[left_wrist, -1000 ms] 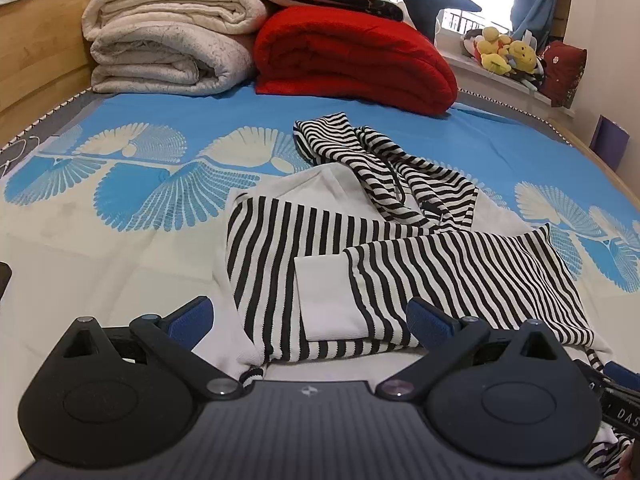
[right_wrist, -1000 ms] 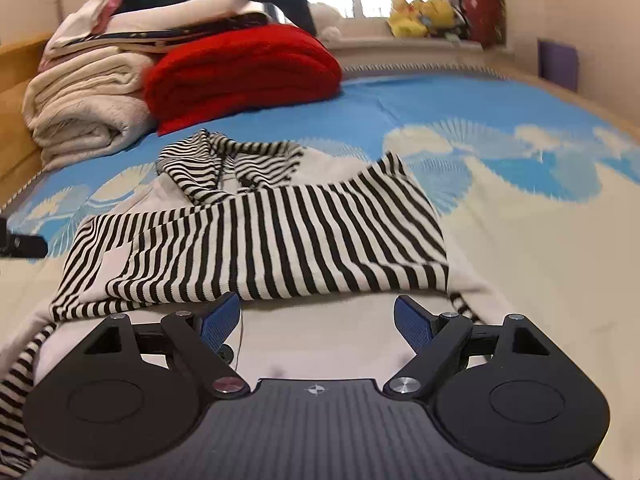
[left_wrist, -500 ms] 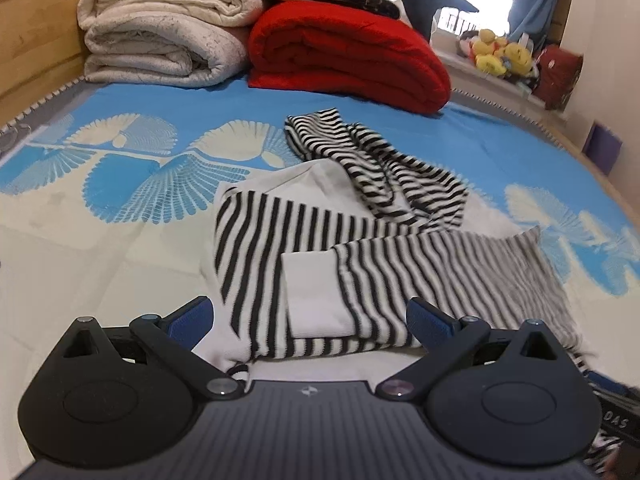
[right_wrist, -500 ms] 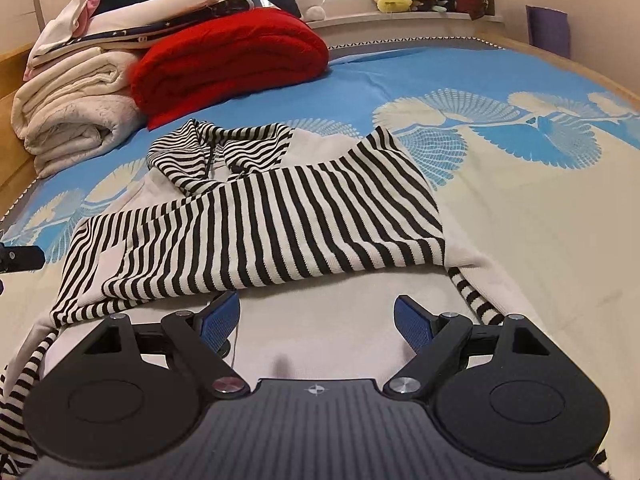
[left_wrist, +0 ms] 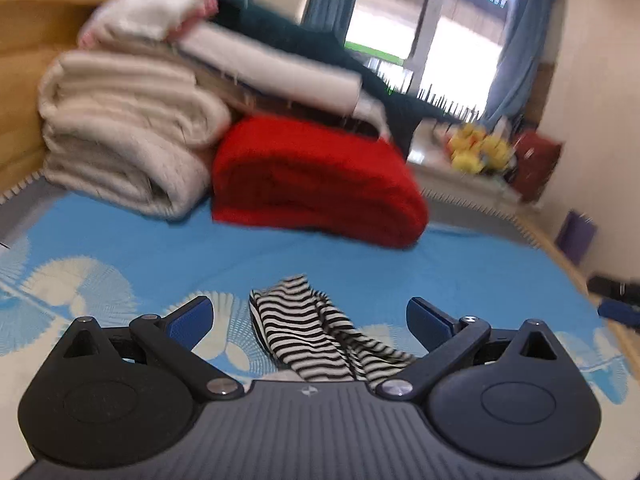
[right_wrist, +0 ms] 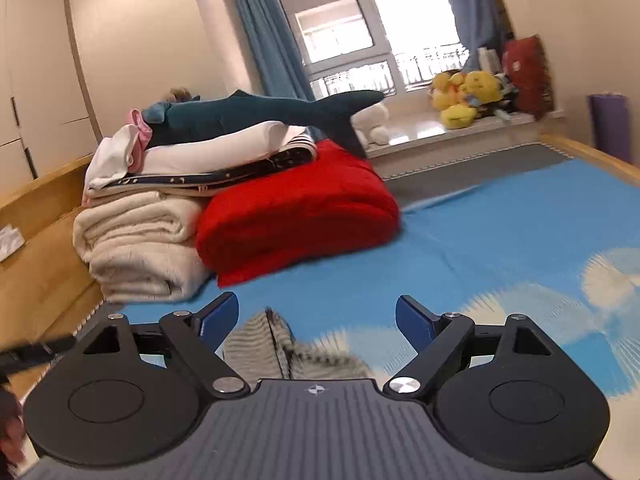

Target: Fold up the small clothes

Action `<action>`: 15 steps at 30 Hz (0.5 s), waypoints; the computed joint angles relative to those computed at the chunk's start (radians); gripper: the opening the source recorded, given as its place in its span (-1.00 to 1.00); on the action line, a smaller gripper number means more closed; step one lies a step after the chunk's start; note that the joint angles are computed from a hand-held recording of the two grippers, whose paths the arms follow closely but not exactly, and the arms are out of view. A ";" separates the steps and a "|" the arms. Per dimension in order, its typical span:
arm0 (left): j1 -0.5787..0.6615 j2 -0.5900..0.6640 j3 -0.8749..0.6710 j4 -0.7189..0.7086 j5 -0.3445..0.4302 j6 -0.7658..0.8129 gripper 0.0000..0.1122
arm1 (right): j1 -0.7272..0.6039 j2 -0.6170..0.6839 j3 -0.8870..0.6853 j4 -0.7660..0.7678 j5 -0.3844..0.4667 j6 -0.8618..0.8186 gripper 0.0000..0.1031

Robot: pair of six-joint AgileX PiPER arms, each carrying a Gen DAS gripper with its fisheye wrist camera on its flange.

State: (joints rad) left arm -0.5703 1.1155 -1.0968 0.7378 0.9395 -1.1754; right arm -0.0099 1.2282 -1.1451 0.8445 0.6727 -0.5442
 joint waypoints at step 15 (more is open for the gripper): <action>0.562 0.824 -0.208 -0.614 -0.625 0.386 -0.26 | 0.502 1.147 -0.932 -0.721 -0.078 0.721 -0.18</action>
